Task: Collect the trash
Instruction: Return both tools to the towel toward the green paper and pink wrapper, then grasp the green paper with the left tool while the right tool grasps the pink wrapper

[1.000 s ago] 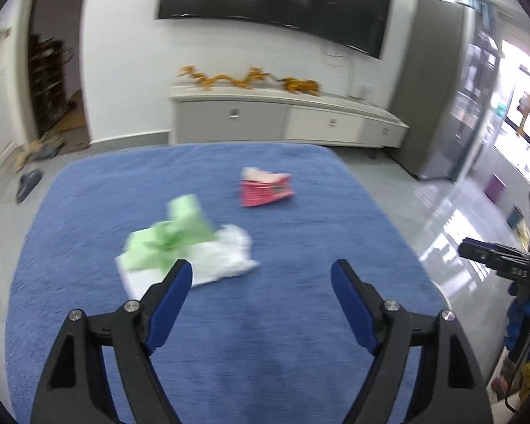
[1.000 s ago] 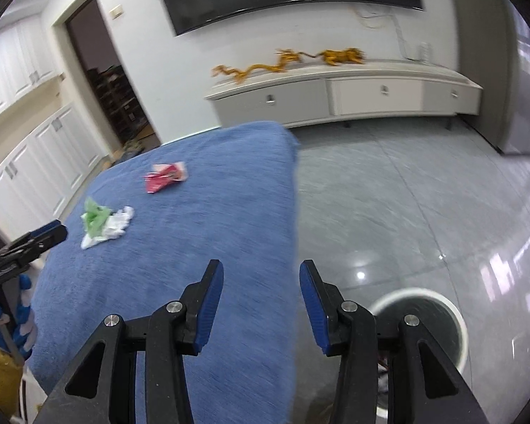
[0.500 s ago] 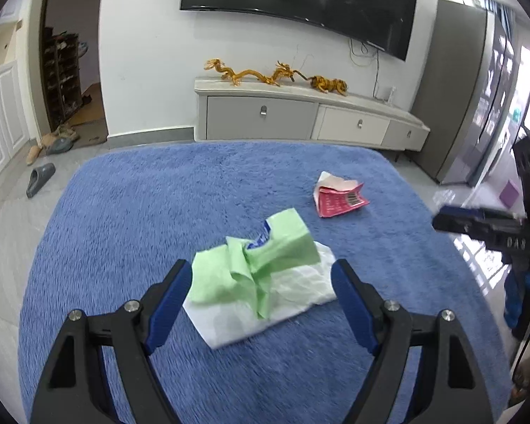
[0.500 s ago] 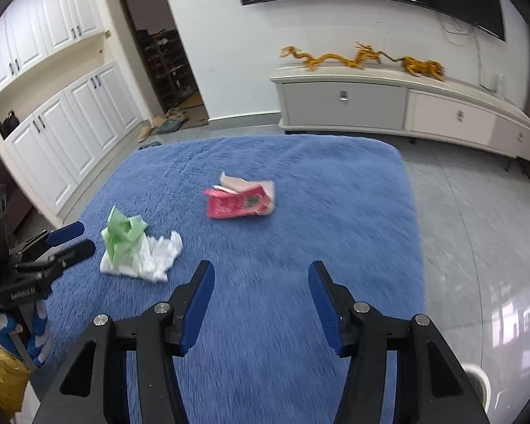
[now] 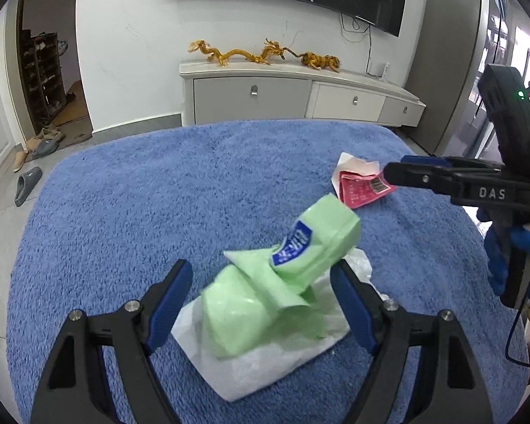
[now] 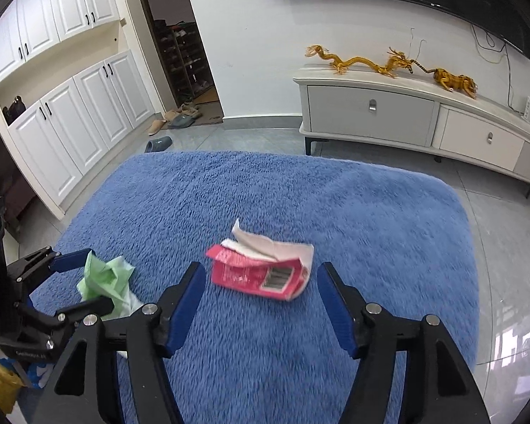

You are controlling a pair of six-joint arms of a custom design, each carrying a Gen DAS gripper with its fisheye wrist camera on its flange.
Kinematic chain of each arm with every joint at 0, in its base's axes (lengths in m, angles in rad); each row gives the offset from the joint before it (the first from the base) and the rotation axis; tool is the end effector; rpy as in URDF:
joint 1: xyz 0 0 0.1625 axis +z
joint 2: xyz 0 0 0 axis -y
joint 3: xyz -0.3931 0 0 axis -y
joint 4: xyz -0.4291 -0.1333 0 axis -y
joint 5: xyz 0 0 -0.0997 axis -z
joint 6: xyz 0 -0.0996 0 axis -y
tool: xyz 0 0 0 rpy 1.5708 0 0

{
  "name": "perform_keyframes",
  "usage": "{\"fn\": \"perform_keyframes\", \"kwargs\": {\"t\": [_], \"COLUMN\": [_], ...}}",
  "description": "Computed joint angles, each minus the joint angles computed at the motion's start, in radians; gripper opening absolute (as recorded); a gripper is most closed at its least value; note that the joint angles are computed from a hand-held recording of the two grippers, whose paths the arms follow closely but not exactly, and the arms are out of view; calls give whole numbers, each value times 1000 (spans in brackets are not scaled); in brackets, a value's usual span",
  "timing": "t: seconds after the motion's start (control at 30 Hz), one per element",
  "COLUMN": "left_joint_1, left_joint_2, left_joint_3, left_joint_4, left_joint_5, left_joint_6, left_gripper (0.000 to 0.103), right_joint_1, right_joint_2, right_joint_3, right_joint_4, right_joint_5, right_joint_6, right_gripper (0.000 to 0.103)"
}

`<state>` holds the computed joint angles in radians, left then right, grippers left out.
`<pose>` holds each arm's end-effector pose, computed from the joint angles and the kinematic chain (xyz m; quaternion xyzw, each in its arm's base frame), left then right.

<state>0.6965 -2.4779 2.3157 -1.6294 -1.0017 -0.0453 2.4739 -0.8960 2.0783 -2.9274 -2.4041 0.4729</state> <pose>-0.0561 -0.2906 0.4139 0.3559 0.8856 -0.2186 0.2031 0.4436 -0.2739 0.0237 0.1600 -0.8975 0.3175 0.2609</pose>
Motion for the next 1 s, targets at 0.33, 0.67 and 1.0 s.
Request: {"fn": "perform_keyframes", "kwargs": {"t": [0.33,0.67,1.0], "left_joint_1": [37,47,52], "left_joint_2": [69,127,167], "left_joint_3": [18,9,11], "left_joint_4": [-37,-74,-96], "left_joint_5": [-31,-21,-34], "left_joint_6": [51,72,58], "left_gripper": [56,56,56], "right_joint_1": [-36,-47,-45], "right_joint_2": [17,19,31], "right_joint_3": [5,11,-19], "right_joint_4": [-30,-70,-37], "right_joint_5": [34,36,38], "right_joint_6": [-38,-87,-222], "right_gripper": [63,66,68]}}
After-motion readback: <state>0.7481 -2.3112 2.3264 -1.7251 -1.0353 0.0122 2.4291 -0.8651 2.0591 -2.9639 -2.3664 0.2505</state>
